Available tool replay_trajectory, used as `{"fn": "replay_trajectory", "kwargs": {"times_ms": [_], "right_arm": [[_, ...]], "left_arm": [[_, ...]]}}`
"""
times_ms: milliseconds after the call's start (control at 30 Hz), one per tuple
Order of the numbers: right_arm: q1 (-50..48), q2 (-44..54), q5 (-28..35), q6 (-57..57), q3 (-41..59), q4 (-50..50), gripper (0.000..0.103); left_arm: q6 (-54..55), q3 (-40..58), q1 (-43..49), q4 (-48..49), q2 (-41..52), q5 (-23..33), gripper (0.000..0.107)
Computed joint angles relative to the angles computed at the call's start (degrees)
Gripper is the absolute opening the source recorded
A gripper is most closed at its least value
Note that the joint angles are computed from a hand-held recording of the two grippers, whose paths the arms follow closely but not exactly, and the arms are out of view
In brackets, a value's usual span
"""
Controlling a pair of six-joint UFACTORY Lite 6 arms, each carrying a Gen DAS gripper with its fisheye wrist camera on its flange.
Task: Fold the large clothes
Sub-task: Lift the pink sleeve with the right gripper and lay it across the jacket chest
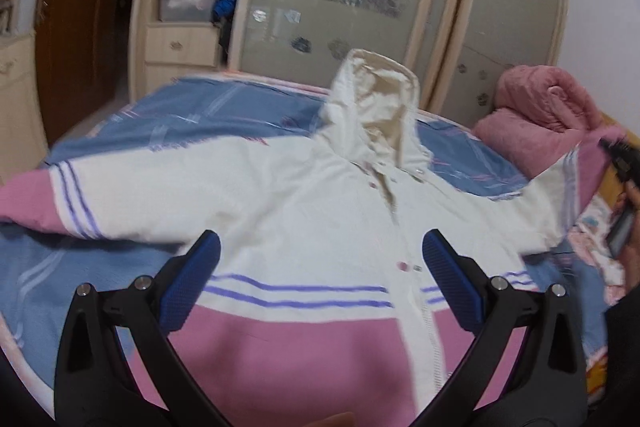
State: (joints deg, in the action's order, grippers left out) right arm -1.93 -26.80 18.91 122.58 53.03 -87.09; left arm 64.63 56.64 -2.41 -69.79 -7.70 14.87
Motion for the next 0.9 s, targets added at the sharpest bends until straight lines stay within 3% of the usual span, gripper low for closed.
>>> {"fn": "replay_trajectory", "kwargs": {"times_ms": [100,167,367,500,600,700,767,833,900], "right_arm": [[14.16,6.0,12.68,-4.43,6.83,1.64,0.007],[20.36,12.02,17.13,-7.33,11.9,2.98,0.007],[29.9,30.48,21.14,-14.32,25.88,8.16,0.007],[33.0,48.22,21.7,-29.62,39.42,21.6,0.007],[35.0,61.95,26.46,-43.99,49.83,32.51,0.008],[37.02,74.3,34.08,-56.82,60.51,41.37,0.021],[39.13,78.5,37.74,-60.02,63.93,41.81,0.033],[42.14,76.19,38.9,-56.08,59.51,36.93,0.079],[45.15,70.36,39.49,-48.72,51.1,31.26,0.1]], "left_arm": [[-1.27,1.33,1.83,1.68,1.26,0.62,0.101],[-2.68,2.6,3.36,2.65,2.74,1.88,0.101],[-2.12,4.3,8.32,2.69,4.52,6.29,0.101],[-1.47,5.55,11.2,1.61,5.77,8.7,0.101],[-2.04,6.39,12.13,1.84,6.48,9.45,0.101],[-3.99,7.59,11.58,4.14,7.63,8.93,0.101],[-6.21,8.2,11.15,6.67,8.21,8.74,0.101],[-6.77,8.54,10.79,7.57,8.67,8.71,0.101],[-8.19,8.85,9.86,9.69,9.21,7.93,0.101]]}}
